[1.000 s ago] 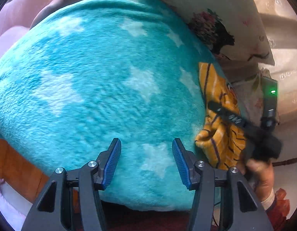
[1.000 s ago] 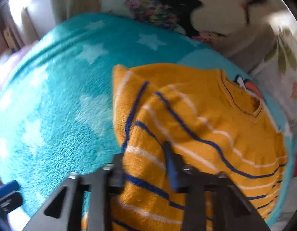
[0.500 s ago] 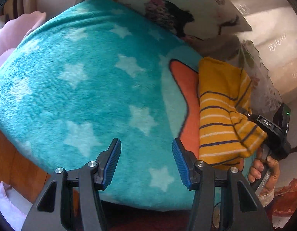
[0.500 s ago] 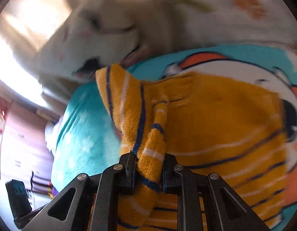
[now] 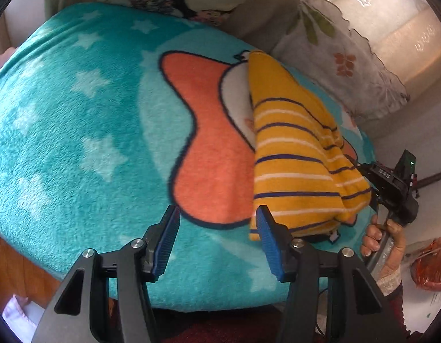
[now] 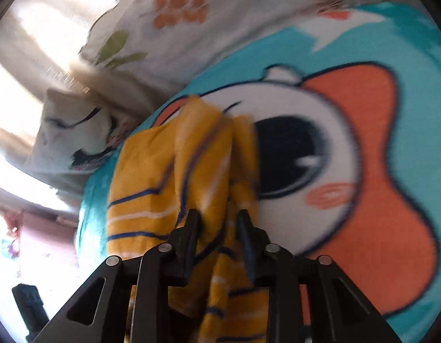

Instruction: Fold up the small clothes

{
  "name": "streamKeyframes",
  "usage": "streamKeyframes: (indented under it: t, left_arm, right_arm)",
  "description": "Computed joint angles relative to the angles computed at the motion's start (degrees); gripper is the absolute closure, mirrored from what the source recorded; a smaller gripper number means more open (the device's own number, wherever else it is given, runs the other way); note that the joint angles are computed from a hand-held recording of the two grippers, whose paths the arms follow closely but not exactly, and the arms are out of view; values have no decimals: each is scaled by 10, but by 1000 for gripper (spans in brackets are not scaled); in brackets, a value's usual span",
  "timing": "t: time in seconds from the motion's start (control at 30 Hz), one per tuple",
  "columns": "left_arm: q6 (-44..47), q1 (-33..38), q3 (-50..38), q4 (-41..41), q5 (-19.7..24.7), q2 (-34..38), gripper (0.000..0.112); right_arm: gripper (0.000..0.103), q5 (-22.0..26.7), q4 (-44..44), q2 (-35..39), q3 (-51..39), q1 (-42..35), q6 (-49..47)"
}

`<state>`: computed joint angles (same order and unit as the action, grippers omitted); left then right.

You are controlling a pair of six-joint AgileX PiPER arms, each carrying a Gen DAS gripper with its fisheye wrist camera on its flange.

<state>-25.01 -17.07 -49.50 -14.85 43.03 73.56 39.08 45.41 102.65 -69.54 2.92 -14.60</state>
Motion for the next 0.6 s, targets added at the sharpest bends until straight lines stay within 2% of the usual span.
streamKeyframes:
  t: [0.1,0.17,0.23,0.3,0.33,0.37,0.4,0.47,0.6]
  left_arm:
    - [-26,-22,0,20,-7,0,58]
    - [-38,-34,-2,23,-14,7,58]
    - [-48,-42,-7,28,-15,12,58]
    - [-51,-49,-18,35,-17,21,58]
    - [-57,-54,-23,41,-16,21,58]
    - [-64,-60,-28,50,-13,21,58]
    - [-70,-64,-36,59,-10,22,58]
    - [-74,-68,-46,67,-9,24,58]
    - [-67,-71,-59,72,-12,42,56]
  right_arm:
    - [65,17,9,-50,27,-34,-34]
    - [46,36,44,-76,38,-42,-78]
    - [44,49,75,-85,48,-28,-118]
    - [44,55,70,-80,49,11,-140]
    - [48,51,57,-79,54,27,-142]
    - [82,52,30,-70,50,46,-127]
    - [92,48,-18,-62,46,62,-88]
    - [92,30,-73,-68,63,65,-47]
    - [96,44,-115,-84,110,19,-31]
